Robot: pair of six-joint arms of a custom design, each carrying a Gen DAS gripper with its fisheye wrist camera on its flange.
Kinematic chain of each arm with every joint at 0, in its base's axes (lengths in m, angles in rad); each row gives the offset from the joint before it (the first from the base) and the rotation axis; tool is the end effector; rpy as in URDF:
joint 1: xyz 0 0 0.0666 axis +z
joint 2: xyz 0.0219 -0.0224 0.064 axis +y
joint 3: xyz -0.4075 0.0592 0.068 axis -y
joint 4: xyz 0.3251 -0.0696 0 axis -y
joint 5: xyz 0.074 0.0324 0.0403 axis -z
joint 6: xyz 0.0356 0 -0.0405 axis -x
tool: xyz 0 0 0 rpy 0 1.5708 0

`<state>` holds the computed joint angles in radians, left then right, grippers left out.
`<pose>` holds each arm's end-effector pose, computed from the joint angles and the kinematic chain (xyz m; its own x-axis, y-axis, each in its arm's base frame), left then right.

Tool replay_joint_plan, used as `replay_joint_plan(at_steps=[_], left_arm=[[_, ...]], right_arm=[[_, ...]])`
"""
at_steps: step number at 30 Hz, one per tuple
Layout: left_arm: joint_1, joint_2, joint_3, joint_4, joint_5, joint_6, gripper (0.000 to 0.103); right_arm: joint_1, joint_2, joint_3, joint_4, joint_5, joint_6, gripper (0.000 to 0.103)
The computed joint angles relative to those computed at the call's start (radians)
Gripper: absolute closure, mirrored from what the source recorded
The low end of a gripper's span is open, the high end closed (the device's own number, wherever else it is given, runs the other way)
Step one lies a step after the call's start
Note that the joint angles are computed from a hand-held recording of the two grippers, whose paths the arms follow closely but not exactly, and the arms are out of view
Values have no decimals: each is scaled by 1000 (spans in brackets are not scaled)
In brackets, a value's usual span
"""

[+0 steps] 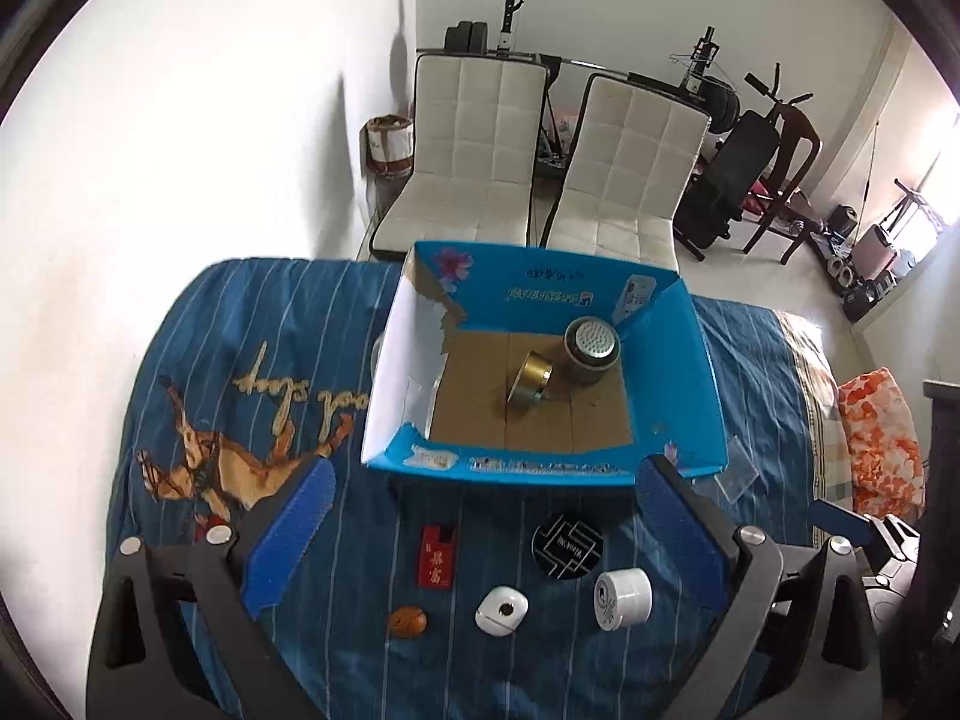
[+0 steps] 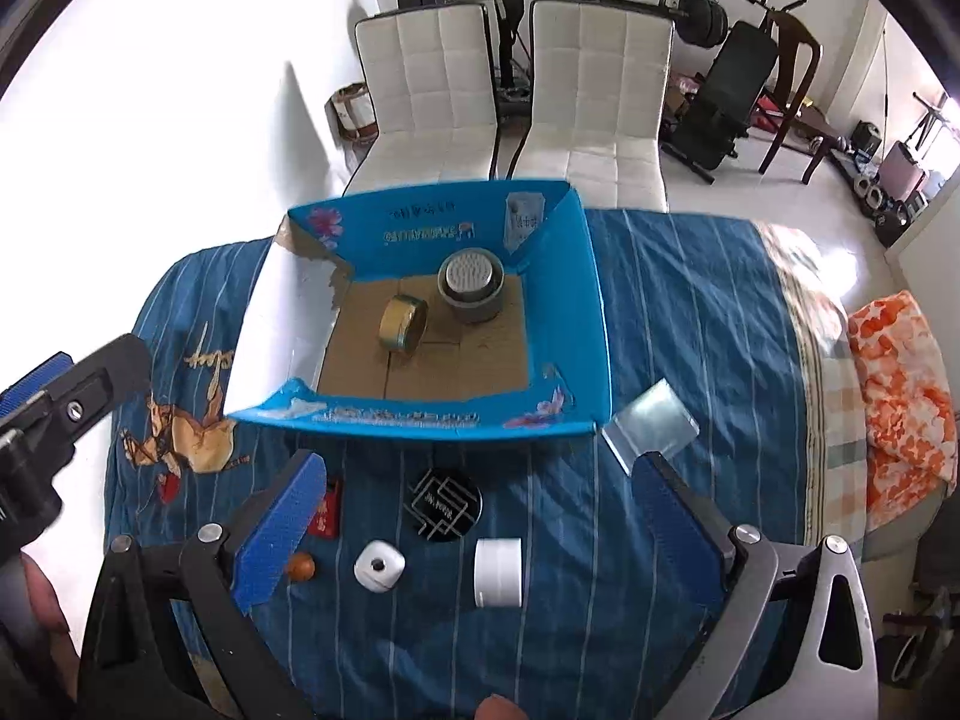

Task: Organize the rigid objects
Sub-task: 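Lift both tools up out of the blue box, then grasp the black round coaster with the right tool while the left tool reaches the red pack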

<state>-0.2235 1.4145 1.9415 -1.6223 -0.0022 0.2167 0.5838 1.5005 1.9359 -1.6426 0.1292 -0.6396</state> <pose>0.3477 -0.0794 0.6097 -0.8941 -0.0173 -0.4475 0.0291 0.9949 -0.0965 0.3320 0.2133 0.5768 -0.9291 0.0956 -0.3572 0.0576 0.9916 0.1157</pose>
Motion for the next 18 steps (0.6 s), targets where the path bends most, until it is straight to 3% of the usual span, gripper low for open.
replay_joint_plan(at_steps=[5,9,12,18], left_arm=[[12,-86,-294,20,24,31,0],[39,-118,-464,39,37,40,0],[78,-112,-525,45,49,46,0],[112,-71,-543,118,35,43,0]], right_arm=[[-18,-63,-292,74,-162,-58,1],[-16,-65,-468,147,-250,-86,8],[1,-64,-541,207,-269,-111,8],[14,-6,-536,309,-256,-110,8]])
